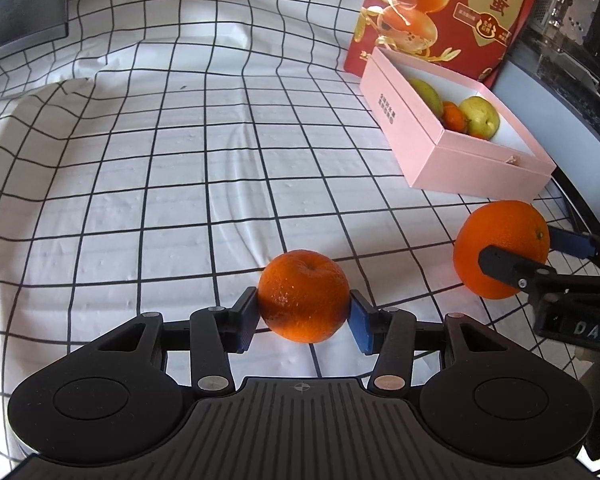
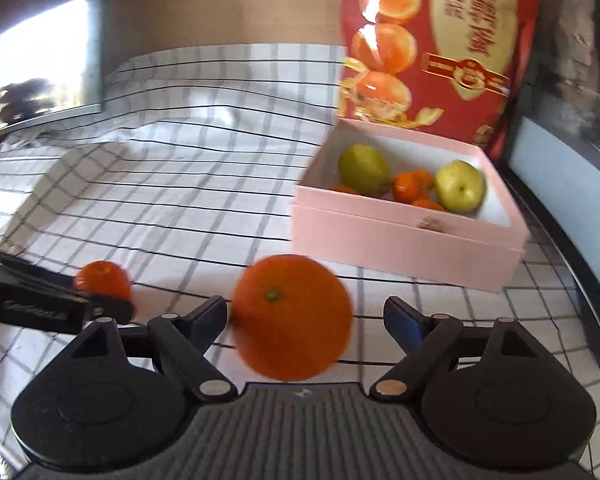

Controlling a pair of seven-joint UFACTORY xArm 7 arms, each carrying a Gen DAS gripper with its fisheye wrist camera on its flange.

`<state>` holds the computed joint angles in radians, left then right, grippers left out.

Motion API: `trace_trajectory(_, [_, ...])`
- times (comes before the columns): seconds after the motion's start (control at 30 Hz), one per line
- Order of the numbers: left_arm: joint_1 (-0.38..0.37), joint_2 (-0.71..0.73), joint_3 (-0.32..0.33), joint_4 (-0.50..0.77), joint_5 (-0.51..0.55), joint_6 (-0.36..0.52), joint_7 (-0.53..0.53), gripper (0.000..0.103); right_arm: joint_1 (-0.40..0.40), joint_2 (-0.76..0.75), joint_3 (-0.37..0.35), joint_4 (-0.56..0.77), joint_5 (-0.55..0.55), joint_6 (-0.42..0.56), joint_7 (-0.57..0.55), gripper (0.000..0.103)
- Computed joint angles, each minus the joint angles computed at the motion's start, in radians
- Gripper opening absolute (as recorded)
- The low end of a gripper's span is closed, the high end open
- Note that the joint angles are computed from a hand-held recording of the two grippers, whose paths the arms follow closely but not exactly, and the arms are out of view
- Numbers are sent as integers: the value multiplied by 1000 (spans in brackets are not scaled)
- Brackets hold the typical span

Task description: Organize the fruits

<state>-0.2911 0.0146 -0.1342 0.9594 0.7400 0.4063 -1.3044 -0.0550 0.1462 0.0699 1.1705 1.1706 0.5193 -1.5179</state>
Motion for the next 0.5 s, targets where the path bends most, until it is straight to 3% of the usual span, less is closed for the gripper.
trace_trajectory(0.1, [6, -4, 4, -11, -14, -24, 9, 53, -15, 12, -11, 24, -29, 43, 69, 87])
trace_trajectory(0.33, [0, -2, -2, -5, 17, 0, -8, 53, -39, -13, -25, 0, 31, 37, 58, 87])
trace_trajectory(0.5, [3, -5, 1, -11, 0, -11, 5, 53, -38, 4, -26, 14, -10, 83, 84, 87])
